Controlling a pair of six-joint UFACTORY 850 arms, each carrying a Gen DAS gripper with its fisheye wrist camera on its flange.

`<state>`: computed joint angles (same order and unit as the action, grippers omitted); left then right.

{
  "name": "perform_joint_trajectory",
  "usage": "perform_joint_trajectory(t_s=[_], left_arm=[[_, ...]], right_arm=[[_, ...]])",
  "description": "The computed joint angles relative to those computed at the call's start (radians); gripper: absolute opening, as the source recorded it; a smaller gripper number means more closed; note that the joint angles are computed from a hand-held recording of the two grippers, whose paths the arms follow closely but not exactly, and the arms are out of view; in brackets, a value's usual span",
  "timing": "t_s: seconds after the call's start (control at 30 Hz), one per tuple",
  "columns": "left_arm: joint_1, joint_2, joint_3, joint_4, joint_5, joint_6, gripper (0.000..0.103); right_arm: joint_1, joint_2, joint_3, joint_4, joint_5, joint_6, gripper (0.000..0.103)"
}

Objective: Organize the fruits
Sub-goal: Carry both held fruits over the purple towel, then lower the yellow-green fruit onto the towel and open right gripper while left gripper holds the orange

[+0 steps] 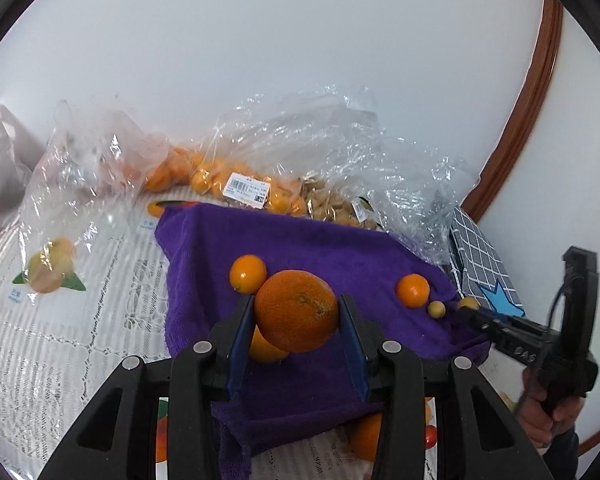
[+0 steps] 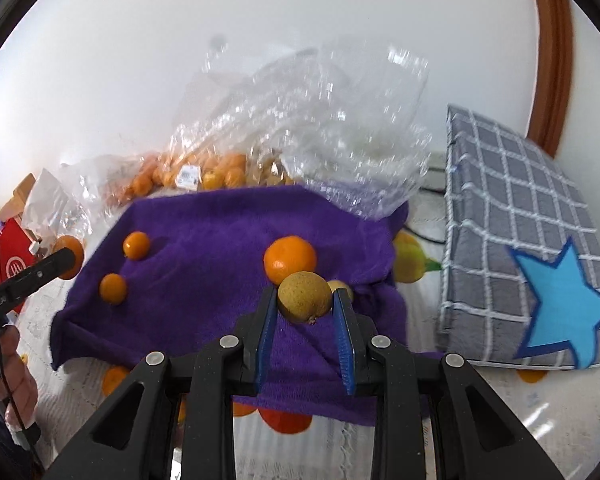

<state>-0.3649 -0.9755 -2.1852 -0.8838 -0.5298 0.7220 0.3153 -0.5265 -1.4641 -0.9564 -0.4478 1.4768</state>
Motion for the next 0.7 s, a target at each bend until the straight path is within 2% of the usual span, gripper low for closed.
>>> perform_joint_trajectory(t_s=[0.2,0.57,0.7], left_arm=[[0.001,-0.013,-0.014,0.003,0.001,-0.022,0.04],[-0.003,-0.027,-0.034,0.081,0.006,-0.1,0.04],[-0.004,-0.045,-0.059,0.111,-0.01,-0.137,0.04]], right_arm=[[-0.013,-0.03,0.0,0.121,0.05,-0.107,0.028],[-0.019,-0.028,0.011,0.145,0.068,-0.111,0.028],[-0.013,-0.034,0.004,0.135,0.05,-0.113,0.028]])
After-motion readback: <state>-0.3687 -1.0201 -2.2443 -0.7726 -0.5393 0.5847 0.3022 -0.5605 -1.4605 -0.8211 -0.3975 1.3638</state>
